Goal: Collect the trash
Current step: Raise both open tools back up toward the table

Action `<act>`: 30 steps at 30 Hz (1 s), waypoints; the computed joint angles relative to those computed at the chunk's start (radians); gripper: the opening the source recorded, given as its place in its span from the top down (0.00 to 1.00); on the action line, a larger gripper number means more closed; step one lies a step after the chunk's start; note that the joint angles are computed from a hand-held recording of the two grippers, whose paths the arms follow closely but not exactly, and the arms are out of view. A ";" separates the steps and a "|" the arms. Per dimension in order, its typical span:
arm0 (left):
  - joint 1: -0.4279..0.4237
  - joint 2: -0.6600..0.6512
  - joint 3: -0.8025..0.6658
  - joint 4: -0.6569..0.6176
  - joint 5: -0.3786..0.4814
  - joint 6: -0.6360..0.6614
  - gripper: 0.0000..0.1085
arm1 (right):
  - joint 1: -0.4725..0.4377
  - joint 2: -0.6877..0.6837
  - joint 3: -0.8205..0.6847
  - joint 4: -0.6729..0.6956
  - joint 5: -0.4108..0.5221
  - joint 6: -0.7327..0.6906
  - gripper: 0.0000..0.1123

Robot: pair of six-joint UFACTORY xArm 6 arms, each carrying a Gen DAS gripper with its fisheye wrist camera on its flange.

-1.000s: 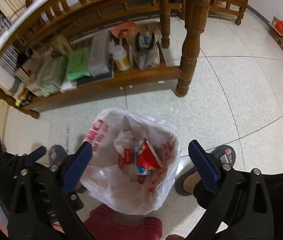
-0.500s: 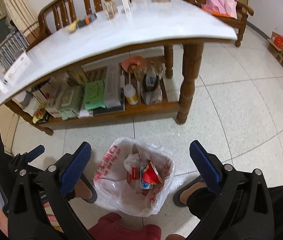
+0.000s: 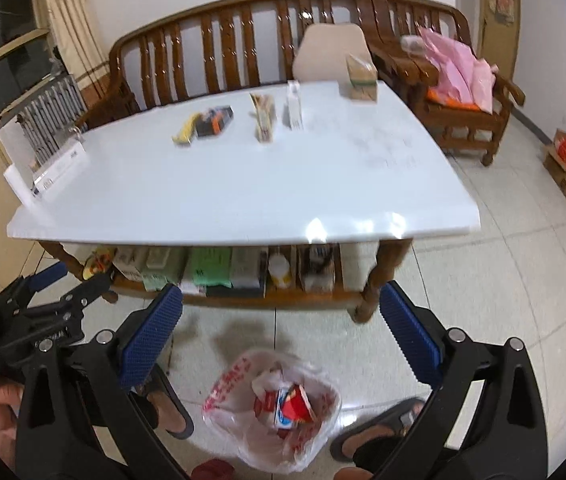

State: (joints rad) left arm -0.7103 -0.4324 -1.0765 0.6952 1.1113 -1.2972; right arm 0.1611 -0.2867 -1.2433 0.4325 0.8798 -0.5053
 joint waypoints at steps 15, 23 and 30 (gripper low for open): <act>0.202 0.083 -0.189 -0.036 -0.039 0.227 0.12 | 0.087 0.262 -0.431 -0.028 0.083 0.055 0.14; 0.292 0.165 -0.266 -0.089 -0.081 0.332 0.12 | 0.138 0.412 -0.643 -0.078 0.122 0.122 0.14; 0.384 0.266 -0.348 -0.170 -0.123 0.432 0.12 | 0.154 0.671 -1.038 -0.109 0.298 0.225 0.14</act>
